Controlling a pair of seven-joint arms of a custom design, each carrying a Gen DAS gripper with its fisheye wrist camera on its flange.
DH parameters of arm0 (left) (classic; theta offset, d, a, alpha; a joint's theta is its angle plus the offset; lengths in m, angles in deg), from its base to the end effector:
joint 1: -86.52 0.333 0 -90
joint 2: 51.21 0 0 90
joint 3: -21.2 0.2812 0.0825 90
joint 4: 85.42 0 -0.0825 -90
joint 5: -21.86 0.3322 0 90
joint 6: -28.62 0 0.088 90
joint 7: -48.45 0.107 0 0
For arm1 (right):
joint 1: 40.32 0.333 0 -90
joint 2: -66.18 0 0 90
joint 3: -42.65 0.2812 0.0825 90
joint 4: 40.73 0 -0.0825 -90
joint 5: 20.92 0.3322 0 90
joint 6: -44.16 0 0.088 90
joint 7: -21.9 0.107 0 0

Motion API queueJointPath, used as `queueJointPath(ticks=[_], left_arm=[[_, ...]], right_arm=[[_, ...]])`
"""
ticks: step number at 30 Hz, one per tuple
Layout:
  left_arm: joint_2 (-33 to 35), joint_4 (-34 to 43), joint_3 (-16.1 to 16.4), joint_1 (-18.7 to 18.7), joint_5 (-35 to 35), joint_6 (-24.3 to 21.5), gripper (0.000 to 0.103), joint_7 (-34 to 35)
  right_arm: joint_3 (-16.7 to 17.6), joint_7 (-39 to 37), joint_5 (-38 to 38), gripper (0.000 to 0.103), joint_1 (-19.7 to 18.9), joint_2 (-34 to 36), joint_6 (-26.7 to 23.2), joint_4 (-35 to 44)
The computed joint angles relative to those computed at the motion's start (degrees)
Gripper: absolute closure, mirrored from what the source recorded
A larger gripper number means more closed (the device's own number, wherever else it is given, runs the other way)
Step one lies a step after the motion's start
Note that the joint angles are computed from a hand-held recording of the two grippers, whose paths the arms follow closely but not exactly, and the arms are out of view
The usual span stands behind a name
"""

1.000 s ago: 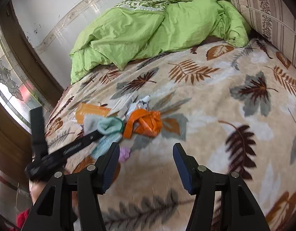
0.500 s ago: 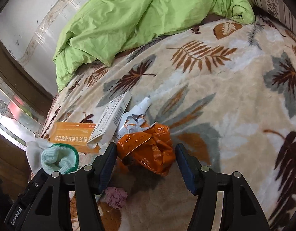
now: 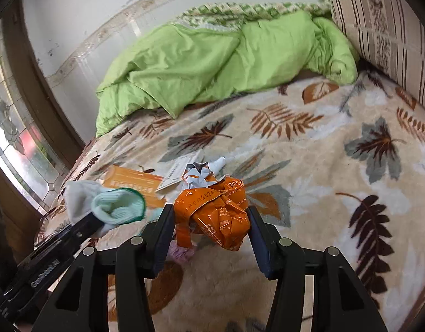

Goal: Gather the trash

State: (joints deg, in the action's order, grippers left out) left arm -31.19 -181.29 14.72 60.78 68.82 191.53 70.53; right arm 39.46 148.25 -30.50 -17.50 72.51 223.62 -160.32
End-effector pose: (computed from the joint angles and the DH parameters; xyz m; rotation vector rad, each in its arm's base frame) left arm 0.5258 -0.3652 0.4772 -1.7229 1.7964 -1.0891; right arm 0.5298 0.2055 0.4815 -1.4849 1.6780 -0.4278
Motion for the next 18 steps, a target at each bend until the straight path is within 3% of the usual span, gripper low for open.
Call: queueJointPath(ticks=[2, 4, 8, 12, 18], left_arm=[[-1.62, -1.72, 0.52, -0.97, 2.10, -0.64, 0.074, -1.45], [-3.81, -4.11, 0.16, -1.31, 3.96, -1.68, 0.074, -2.75], [-8.64, -9.79, -1.70, -0.62, 7.24, -2.31, 0.074, -5.98], [-13.41, -15.44, -4.42, 0.39, 9.65, -4.43, 0.074, -9.08], [-14.35, -16.38, -7.08, 1.70, 13.32, -6.65, 0.074, -11.23]], right_arm=[[-5.88, 10.78, -13.19, 0.047, 4.56, -1.92, 0.61, -1.26], [-7.35, 19.37, -23.69, 0.047, 5.42, -4.28, 0.89, -3.03], [-4.26, 22.09, -27.77, 0.047, 3.13, -8.15, 1.20, -7.31], [0.71, 31.17, -39.23, 0.048, -2.57, -12.32, 1.24, -10.75], [0.22, 25.76, -29.99, 0.047, -2.76, -16.03, 4.45, -17.33]])
